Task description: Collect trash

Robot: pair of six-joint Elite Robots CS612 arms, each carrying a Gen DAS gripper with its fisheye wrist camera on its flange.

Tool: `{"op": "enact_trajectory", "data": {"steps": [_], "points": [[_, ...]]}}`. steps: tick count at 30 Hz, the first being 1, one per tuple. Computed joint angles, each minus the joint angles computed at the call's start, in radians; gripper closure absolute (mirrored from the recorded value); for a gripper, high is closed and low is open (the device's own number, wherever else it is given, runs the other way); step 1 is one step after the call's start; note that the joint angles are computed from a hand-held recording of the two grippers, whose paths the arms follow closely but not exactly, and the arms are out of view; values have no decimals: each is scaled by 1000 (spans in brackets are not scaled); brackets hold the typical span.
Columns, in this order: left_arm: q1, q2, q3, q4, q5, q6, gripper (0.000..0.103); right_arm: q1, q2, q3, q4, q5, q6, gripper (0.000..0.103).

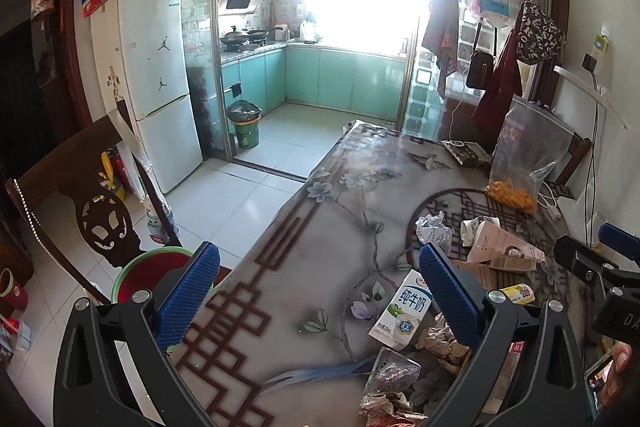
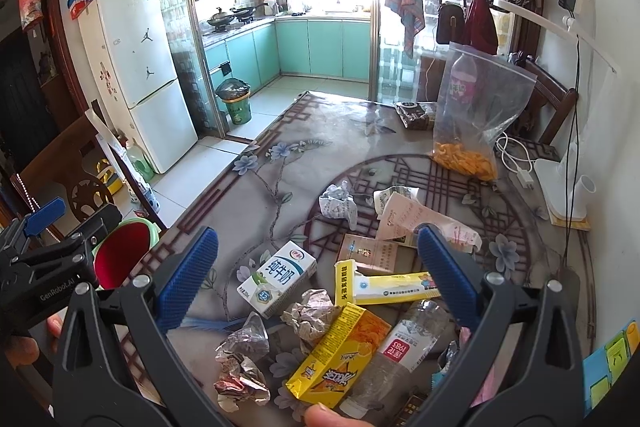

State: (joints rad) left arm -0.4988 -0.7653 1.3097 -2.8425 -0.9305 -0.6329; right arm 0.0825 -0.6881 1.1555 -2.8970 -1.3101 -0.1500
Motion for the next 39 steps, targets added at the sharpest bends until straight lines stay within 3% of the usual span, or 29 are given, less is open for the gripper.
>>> {"op": "enact_trajectory", "data": {"steps": [2,5,7,12,17,22,25,26,28,30,35,39], "points": [[3,6,-2,-21,-26,30,8,-2,1,-1,2,8,-8,4],[24,19,-4,-57,-192,103,8,-21,8,-3,-8,50,11,4],[34,30,-15,-11,-285,129,8,-35,15,-11,11,83,24,4],[19,73,-34,98,-308,221,8,-60,28,-48,227,173,-35,4],[36,101,-63,209,-524,215,8,-60,18,-17,198,130,-50,4],[35,119,-76,270,-610,231,10,-73,21,-25,248,250,-58,4],[33,124,-76,309,-650,249,29,-75,27,-29,274,335,-75,4],[37,125,-75,319,-678,245,47,-73,31,-36,296,363,-90,5],[44,118,-52,286,-721,222,56,-62,37,-49,337,381,-126,8],[52,105,-25,236,-742,205,79,-52,39,-58,381,388,-167,17],[62,36,82,93,-626,89,82,-12,70,-111,550,343,-279,38],[69,-13,153,20,-536,-2,82,10,117,-173,677,305,-303,45]]}}
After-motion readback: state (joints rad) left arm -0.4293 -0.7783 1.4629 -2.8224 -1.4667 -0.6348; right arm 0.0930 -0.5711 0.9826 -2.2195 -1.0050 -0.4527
